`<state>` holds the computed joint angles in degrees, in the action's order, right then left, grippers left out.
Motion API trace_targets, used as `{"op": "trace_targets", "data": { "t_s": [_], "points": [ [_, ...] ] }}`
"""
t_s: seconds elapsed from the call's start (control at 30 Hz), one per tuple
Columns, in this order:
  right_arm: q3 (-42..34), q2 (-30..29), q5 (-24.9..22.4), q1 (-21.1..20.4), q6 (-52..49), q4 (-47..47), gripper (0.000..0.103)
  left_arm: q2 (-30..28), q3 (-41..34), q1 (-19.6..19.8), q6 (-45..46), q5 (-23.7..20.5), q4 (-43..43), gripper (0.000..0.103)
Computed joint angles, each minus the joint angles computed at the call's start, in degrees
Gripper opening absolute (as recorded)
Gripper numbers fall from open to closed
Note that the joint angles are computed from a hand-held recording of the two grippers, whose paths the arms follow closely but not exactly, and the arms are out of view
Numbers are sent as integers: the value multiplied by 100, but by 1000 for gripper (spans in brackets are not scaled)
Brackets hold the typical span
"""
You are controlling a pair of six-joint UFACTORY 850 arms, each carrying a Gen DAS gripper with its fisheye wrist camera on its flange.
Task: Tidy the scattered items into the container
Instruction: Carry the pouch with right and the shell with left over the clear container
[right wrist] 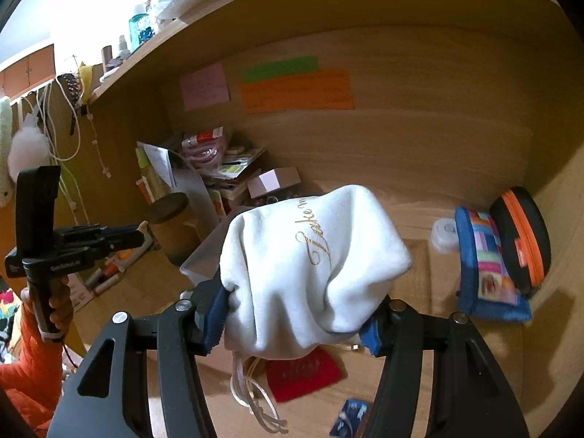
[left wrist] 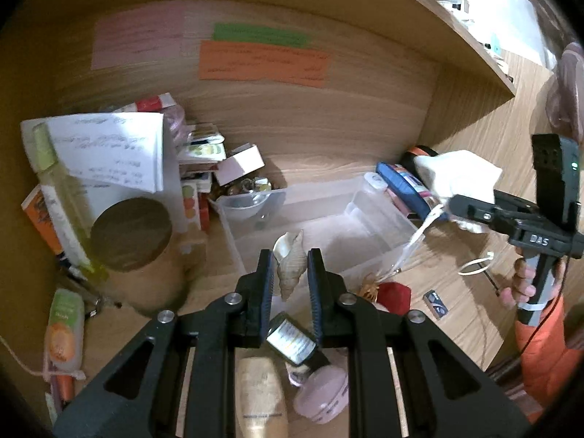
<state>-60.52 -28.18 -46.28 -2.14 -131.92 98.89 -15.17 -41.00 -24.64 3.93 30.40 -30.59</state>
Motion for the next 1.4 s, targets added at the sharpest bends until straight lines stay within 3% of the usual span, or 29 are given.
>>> {"op": "trace_targets", "data": {
  "t_s": [0.57, 0.93, 1.0, 1.07, 1.4],
  "points": [
    [-1356, -1044, 503, 718, 866, -396, 55, -854, -1137, 447, -139, -777, 524, 18],
    [-1976, -1694, 1078, 865, 1668, -1063, 55, -1709, -1958, 527, 629, -1323, -189, 18],
    [-2018, -1746, 1169, 894, 1691, -1081, 55, -1788, -2023, 540, 433, -1384, 38, 18],
    [-2045, -1775, 1263, 921, 1727, -1161, 55, -1941, -2200, 546, 907, -1449, -379, 18],
    [-2231, -2000, 1690, 1103, 2209, -1771, 55, -2072, -2284, 474, 1754, -1616, -962, 18]
  ]
}}
